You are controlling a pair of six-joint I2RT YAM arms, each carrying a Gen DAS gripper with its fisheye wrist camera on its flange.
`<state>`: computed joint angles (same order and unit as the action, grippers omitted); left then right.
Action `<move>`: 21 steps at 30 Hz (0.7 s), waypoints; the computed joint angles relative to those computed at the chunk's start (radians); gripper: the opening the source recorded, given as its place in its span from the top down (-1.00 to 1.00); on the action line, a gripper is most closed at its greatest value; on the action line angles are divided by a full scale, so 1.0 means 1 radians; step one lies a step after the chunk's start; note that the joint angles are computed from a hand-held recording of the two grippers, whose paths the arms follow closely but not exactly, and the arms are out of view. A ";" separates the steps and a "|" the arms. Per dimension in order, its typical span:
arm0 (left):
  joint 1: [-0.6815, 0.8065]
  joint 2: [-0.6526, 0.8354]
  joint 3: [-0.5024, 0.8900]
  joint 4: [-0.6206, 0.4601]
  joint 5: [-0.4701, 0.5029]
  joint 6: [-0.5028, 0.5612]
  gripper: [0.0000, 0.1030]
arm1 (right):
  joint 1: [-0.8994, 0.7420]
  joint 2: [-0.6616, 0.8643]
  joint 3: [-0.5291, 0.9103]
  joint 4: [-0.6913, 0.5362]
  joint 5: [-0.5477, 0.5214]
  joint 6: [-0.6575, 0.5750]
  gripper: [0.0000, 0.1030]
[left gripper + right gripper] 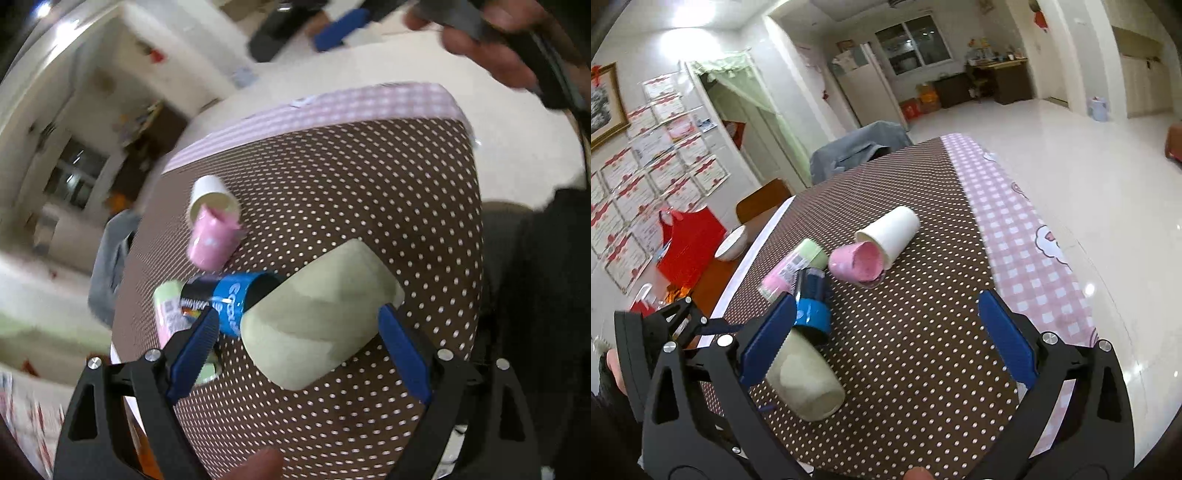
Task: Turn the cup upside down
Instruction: 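Roll the left gripper and grasp the pale green cup by its body, then lift the pale green cup with the left gripper, turning its rim downward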
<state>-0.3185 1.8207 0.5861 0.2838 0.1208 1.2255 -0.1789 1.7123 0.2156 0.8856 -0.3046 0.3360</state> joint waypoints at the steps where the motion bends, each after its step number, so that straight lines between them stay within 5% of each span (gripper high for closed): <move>1: 0.000 0.012 0.024 -0.025 0.001 0.030 -0.68 | -0.003 0.014 0.011 -0.001 -0.002 0.001 -0.88; 12: -0.058 0.155 0.284 -0.376 -0.012 0.352 -0.68 | -0.062 0.195 0.157 -0.038 -0.059 0.007 -0.88; 21: -0.142 0.260 0.342 -0.446 -0.114 0.519 -0.67 | -0.103 0.284 0.210 -0.036 -0.090 0.005 -0.88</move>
